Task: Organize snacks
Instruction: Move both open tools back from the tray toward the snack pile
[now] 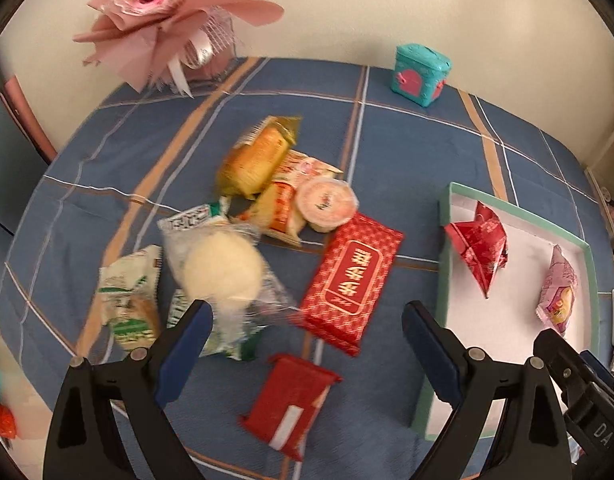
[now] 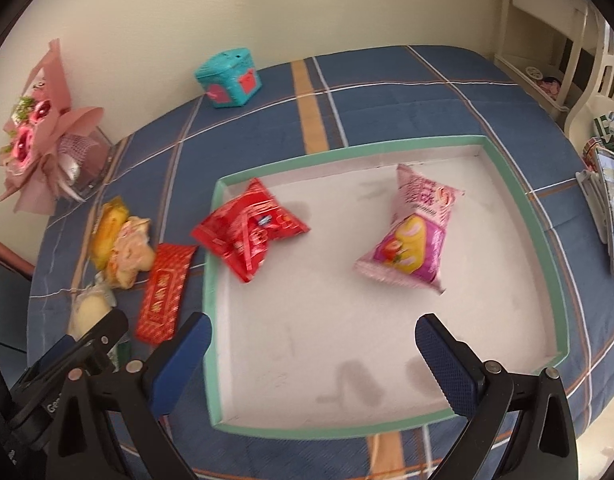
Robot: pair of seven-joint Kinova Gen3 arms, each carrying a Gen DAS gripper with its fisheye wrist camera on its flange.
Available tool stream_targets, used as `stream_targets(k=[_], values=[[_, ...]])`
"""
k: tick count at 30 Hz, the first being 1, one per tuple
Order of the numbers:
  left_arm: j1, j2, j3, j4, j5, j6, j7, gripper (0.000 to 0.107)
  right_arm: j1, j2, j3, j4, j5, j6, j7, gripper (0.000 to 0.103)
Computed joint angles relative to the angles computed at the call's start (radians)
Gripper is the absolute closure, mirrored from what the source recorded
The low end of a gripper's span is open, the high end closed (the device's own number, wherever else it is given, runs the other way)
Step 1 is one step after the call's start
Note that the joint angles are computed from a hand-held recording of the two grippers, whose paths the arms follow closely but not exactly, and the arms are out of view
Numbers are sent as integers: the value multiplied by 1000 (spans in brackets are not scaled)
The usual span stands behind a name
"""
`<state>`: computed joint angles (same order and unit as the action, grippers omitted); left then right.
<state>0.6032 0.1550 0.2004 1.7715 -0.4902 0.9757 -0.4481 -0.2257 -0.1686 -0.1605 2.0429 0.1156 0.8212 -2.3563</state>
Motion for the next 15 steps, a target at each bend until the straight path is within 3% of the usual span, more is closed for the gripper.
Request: stream_targets(k=[7, 11, 15], values=[[-27, -45, 4, 45, 5, -13, -14, 12, -27, -19, -31, 11, -12, -29, -30, 0], [-44, -86, 10, 77, -32, -31, 17, 12, -43, -17, -78, -2, 44, -37, -86, 0], [-79, -120, 16, 98, -38, -20, 26, 12, -88, 6, -78, -19, 13, -70, -59, 0]])
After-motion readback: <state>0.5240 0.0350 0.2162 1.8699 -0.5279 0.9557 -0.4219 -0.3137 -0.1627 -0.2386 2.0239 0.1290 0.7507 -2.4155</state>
